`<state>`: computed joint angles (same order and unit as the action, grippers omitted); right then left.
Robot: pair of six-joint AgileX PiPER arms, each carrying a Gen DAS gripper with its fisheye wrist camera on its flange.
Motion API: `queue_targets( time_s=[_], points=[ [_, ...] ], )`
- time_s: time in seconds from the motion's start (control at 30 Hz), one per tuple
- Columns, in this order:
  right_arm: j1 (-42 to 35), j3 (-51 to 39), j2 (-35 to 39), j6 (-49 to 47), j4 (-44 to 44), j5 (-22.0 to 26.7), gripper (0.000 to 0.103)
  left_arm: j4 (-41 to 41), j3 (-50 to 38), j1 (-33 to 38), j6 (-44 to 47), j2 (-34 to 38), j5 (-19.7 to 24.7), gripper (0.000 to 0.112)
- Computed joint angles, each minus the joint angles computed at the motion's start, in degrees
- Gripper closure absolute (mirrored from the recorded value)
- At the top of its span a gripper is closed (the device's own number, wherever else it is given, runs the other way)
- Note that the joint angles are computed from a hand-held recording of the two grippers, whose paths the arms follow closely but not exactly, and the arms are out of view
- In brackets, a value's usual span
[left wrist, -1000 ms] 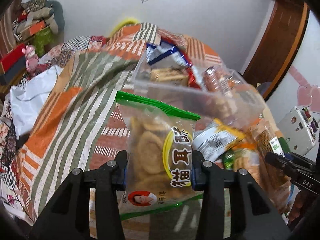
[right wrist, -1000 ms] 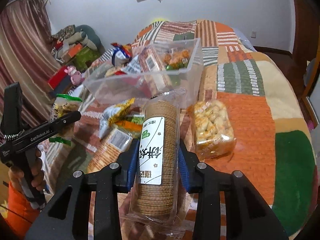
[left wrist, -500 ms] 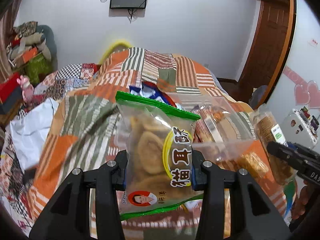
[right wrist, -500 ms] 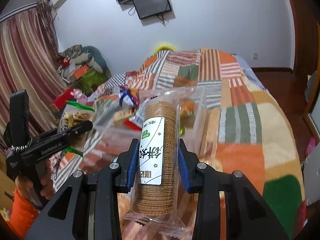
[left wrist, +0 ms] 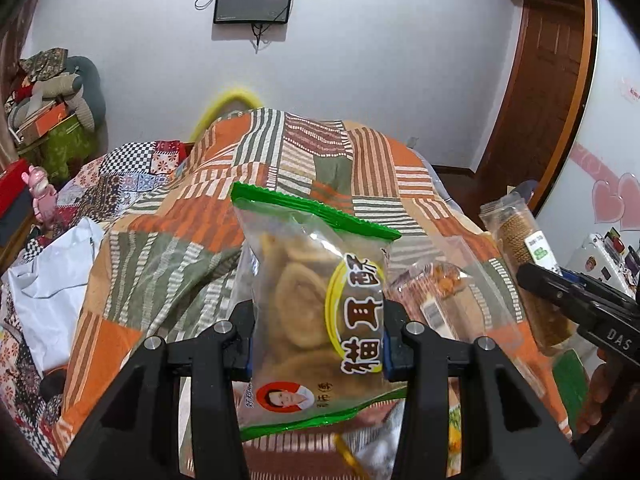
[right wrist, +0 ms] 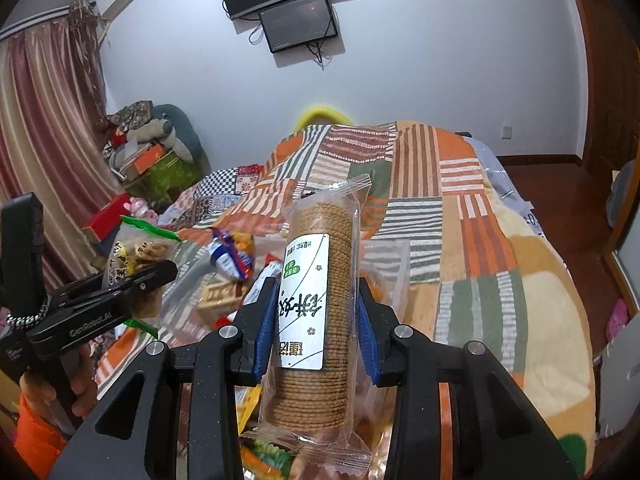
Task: Organize snacks
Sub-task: 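Lower cookie bag and cracker roll into the clear box, open both tools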
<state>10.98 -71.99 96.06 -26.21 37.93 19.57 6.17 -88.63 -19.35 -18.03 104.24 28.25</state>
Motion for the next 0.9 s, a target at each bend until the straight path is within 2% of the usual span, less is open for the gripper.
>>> queue_targets(
  time_s=[0.23,0.37,0.43,0.6,0.73,0.9],
  points=[
    [0.2,-7.4,6.5,7.0,-7.1,3.1,0.07,-2.0,-6.1,-0.1,2.3,6.3,1.8,0.069],
    [1.1,-9.3,8.6,11.4,-12.5,3.8,0.07,-1.8,-8.3,-0.3,2.5,9.1,2.8,0.069],
    [1.3,-10.2,9.4,11.9,-13.6,4.6,0.07,-3.9,-9.6,-0.1,4.4,10.4,3.6,0.069],
    [1.6,-10.6,10.4,14.3,-16.8,5.0,0.069,-3.3,-11.1,-0.4,4.0,12.1,4.8,0.068],
    [1.0,-10.7,9.9,12.5,-14.4,6.1,0.069,-8.2,-12.8,0.4,7.1,13.0,7.3,0.061],
    [1.0,-9.1,8.2,11.8,-14.6,5.9,0.069,-7.3,-10.2,0.3,5.6,10.7,6.4,0.055]
  ],
)
